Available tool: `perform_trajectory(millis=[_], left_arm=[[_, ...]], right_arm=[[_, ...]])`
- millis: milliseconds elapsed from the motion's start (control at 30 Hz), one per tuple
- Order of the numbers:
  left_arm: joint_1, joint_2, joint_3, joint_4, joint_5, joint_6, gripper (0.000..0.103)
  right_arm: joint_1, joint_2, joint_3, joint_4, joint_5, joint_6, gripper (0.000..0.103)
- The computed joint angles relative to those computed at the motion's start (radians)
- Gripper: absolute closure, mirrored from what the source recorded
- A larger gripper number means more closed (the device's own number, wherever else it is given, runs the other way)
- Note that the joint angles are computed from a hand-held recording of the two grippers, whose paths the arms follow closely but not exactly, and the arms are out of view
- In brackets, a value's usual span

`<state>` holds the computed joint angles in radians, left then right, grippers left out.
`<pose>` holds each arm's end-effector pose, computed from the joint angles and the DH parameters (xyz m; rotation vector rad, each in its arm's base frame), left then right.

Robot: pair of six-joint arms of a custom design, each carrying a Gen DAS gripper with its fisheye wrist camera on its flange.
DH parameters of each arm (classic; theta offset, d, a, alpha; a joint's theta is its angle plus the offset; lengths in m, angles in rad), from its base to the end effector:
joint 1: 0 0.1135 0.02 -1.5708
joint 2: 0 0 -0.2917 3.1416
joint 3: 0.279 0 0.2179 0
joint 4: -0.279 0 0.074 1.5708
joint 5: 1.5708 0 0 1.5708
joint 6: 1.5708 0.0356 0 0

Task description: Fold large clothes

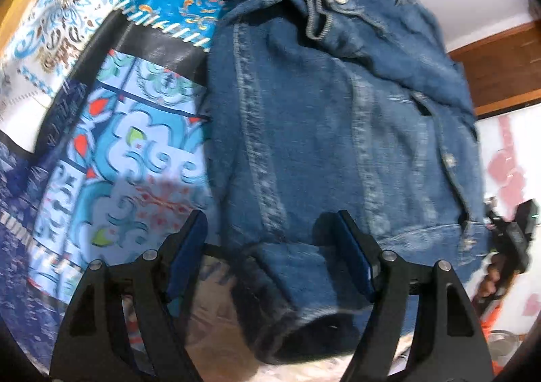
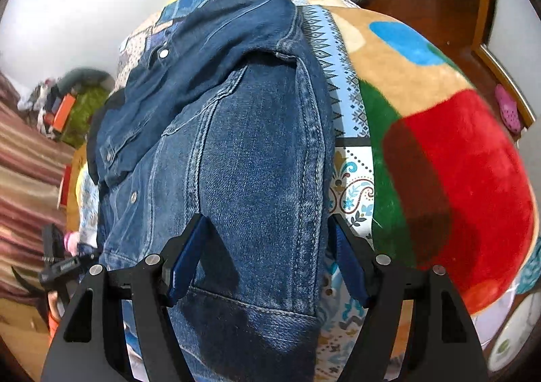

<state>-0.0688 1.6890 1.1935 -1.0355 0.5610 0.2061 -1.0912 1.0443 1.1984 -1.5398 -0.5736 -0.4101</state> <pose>0.2694 -0.0376 0.2523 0.4206 2.9171 -0.8431 0.0588 -0.0712 0.3550 0.7986 2.4659 0.3948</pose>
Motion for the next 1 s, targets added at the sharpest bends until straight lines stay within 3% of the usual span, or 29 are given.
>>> perform_trajectory(millis=[100,200,267,367,400,467,733,833,1000], left_arm=[[-0.007,-0.032,-0.03,0.011,0.016,-0.003,0.028],[-0.032,-0.058,-0.039,0.014,0.015,-0.03,0.029],[-0.043,-0.059,-0.011,-0.004,0.012,-0.03,0.036],[-0.061,-0.073,0.03,-0.016,0.018,-0.054,0.047],[-0.059,-0.08,0.039,-0.022,0.029,-0.057,0.051],[-0.05,-0.087,0.066,-0.028,0.059,-0.062,0.08],[-0.064,-0.076,0.272,-0.041,0.147,-0.172,0.087],[-0.05,-0.012,0.408,-0.056,0.191,-0.159,0.087],[-0.078,0.093,0.703,-0.052,0.188,-0.237,0.088]], right_arm=[[0.005,-0.008,0.015,0.002,0.003,0.014,0.04],[0.054,-0.001,0.05,-0.008,0.004,0.037,0.061],[0.09,0.005,0.063,-0.008,-0.012,0.078,0.079],[0.098,0.02,0.08,-0.006,-0.06,0.122,0.09],[0.097,0.028,0.085,-0.009,-0.081,0.129,0.09],[0.103,0.044,0.102,-0.013,-0.116,0.142,0.092],[0.271,0.105,0.25,0.082,-0.145,0.303,0.093],[0.348,0.14,0.323,0.153,-0.115,0.385,0.094],[0.432,0.235,0.45,0.304,-0.035,0.486,0.094]])
